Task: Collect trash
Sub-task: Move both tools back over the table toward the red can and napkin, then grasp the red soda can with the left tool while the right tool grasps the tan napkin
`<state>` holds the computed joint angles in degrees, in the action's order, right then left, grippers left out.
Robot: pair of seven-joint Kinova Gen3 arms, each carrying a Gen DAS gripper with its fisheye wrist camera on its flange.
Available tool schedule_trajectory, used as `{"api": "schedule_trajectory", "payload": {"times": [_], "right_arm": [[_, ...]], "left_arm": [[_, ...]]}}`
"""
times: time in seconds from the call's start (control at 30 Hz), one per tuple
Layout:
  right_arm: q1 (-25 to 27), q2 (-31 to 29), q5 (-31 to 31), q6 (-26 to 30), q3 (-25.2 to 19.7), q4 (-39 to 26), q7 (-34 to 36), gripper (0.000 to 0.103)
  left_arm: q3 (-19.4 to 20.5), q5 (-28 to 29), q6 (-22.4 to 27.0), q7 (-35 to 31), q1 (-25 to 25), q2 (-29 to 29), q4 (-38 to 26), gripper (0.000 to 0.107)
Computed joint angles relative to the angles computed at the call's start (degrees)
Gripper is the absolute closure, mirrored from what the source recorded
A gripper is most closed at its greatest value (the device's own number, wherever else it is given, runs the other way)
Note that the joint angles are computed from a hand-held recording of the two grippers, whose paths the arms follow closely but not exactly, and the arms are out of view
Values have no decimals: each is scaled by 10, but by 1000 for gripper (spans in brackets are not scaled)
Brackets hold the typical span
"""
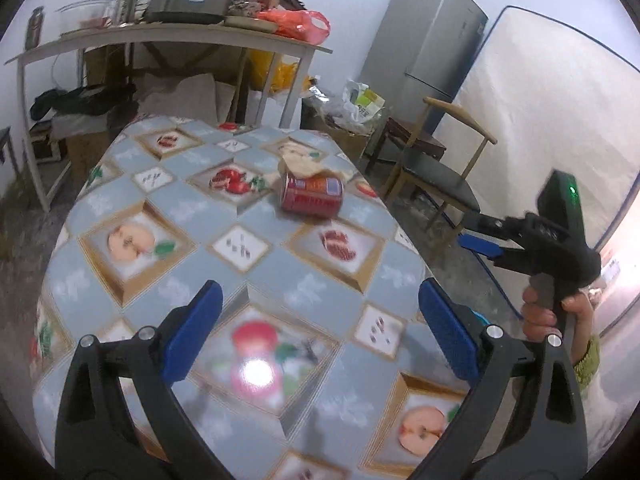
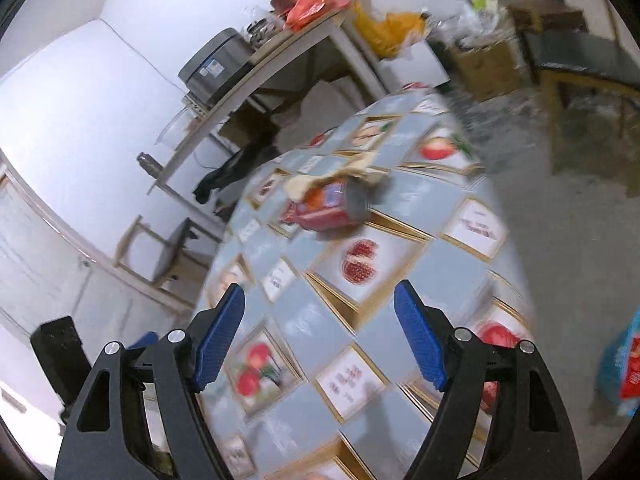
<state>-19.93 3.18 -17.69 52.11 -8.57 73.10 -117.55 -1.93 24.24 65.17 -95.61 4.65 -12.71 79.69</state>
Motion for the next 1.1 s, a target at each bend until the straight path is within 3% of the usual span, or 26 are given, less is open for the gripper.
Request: {"api": "schedule_trajectory", "payload": {"times": [0.13,0.33,0.43,0.6,0.77,0.97,1.1], "right_arm": [[20,68,-67,4,-1,-55,29,41],[42,187,-105,42,-14,-175,36,55],[41,245,-96,72,-14,-245,17,60],[52,296,-107,87,-32,-289,13,64],[80,308,-163,74,-69,-265,51,68],[74,304,-181,86,-69,-251,65,69],[76,272,-183,67,-61,-206,71,69]], "left_arm": [[-14,41,7,-56,-5,75,-50,13],[26,95,30,-116,-48,218,-157,13],[53,84,39,-106,-55,275,-208,13],[94,85,60,-76,-73,346,-267,14],[118,105,75,-67,-92,365,-268,27],[125,138,71,-105,-106,326,-206,27],[104,106,46,-116,-86,289,-174,27]]}}
